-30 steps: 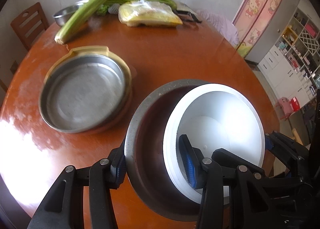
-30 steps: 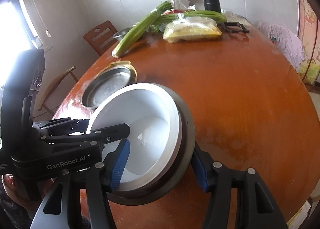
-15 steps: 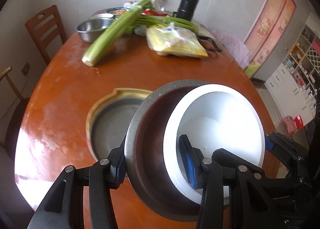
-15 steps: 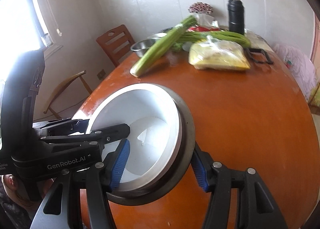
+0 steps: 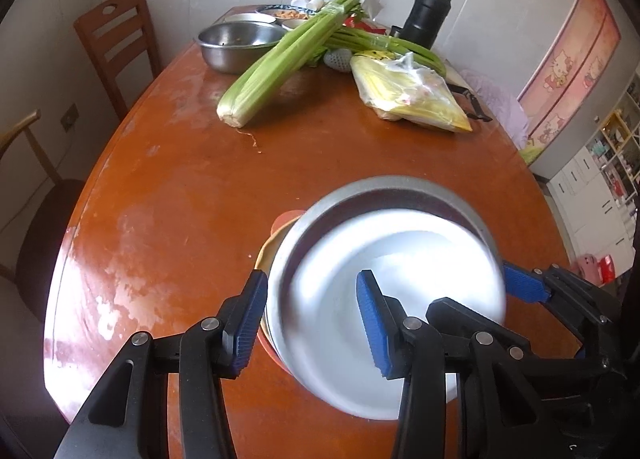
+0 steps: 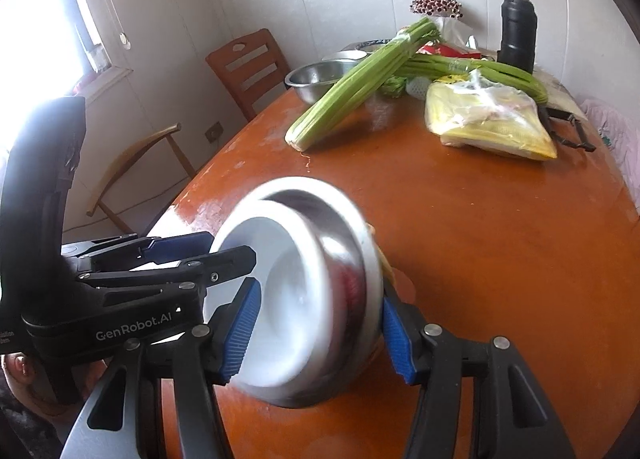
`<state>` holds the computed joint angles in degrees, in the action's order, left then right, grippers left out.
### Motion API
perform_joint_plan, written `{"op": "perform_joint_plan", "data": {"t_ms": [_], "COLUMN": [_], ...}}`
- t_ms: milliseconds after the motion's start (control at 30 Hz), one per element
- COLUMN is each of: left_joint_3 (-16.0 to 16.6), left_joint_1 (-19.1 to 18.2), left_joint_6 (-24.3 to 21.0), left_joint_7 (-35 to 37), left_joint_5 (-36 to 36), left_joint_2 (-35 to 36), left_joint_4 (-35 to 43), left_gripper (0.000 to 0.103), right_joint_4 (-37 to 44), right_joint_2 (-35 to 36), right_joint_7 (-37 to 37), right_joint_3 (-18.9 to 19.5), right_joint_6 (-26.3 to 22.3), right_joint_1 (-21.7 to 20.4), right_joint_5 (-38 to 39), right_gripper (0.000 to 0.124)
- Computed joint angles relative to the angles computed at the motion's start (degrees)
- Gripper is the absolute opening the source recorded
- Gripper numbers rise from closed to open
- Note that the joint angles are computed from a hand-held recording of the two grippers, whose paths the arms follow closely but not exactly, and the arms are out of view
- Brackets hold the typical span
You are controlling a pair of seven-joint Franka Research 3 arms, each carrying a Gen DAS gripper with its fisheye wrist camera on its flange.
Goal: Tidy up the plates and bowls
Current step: 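Carry and lower the bowl stack onto the steel tray with the left tool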
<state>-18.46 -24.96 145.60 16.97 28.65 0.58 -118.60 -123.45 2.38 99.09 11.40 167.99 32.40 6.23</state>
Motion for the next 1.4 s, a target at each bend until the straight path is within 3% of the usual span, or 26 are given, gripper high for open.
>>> {"op": "perform_joint_plan", "data": {"t_ms": [167,367,600,767,1133,1400], "left_joint_3": [0.36,0.39,0.46,0.44,-0.15,-0.45], "left_joint_1": [0.31,0.04,-1.25,-1.5,-1.62,-1.67], "left_joint_6": [1.38,1.32,-1.92,-2.3,-3.28,-3.51], "left_joint_7": [0.85,1.63,-0.96,-2.7,-5.71,-5.7], "left_joint_5": [-1.0,-1.02,3.7,5.04,8.85,8.77], "left_joint_2": [0.9,2.42,3.06,2.67,0.75,0.61], "left_joint_4": [-0.71,0.18,2.06,1.9,1.1,0.98], "left_gripper": [0.046,0.046,0.049,0.05,0.055,0.055], "right_joint_4": [1.7,2.48,2.09,1.62,1.07,0.87], "right_joint_2": [1.8,2.89,2.91,2.75,2.25,2.26], "right_joint_7": [4.81,6.93,12.4,13.23,21.52,23.14], "right_joint_3": [-1.14,-1.82,-2.89,-2.69,-3.57,-3.24], "right_joint_6": [-1.51,-2.96,-3.94,-3.47,-4.27,-4.79], "right_joint_1": [0.54,0.6,0.83,0.44,0.85,0.48], "right_joint_5": [-6.29,-7.44,-12.89,-13.69,-23.7,-25.21], "right_gripper": [0.058,0.058,0.058,0.058,0.058,0.058]}}
